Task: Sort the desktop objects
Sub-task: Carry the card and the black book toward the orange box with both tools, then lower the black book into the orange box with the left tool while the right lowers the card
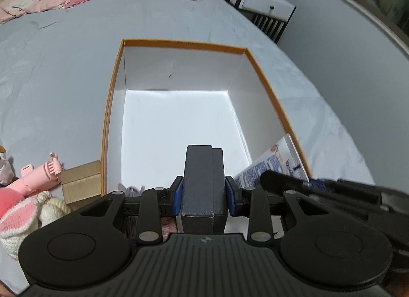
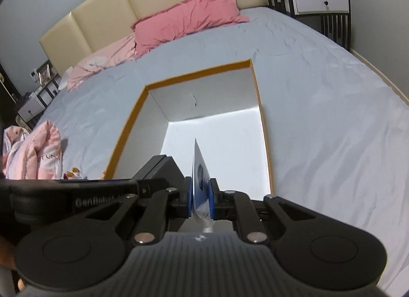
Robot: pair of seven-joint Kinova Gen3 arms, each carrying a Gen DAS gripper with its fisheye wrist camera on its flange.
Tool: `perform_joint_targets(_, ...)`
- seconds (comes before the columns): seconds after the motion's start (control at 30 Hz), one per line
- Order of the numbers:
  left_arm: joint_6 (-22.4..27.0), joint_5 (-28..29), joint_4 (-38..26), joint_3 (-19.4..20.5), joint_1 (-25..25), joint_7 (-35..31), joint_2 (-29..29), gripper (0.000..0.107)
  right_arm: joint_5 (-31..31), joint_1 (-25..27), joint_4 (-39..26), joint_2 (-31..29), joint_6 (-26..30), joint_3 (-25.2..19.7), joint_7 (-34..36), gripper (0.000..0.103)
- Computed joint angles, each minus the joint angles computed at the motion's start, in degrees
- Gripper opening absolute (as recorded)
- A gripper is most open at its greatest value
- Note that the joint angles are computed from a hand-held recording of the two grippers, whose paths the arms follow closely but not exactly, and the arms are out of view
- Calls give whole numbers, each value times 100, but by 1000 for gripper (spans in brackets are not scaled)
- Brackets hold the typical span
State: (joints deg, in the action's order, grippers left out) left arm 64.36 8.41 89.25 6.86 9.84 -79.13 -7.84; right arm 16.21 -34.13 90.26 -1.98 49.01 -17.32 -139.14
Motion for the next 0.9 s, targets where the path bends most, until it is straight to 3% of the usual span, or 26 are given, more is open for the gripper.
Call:
perform_joint_targets(0.4,1115,110,-566,-60,-21,-201,472,39,-1400,310,-37,248,-110,361,1058,12)
perform_joint_targets(0.9,1626,583,-799,-207,-234,-881,683,42,-1240,87,-469,587,394,362,1090,13)
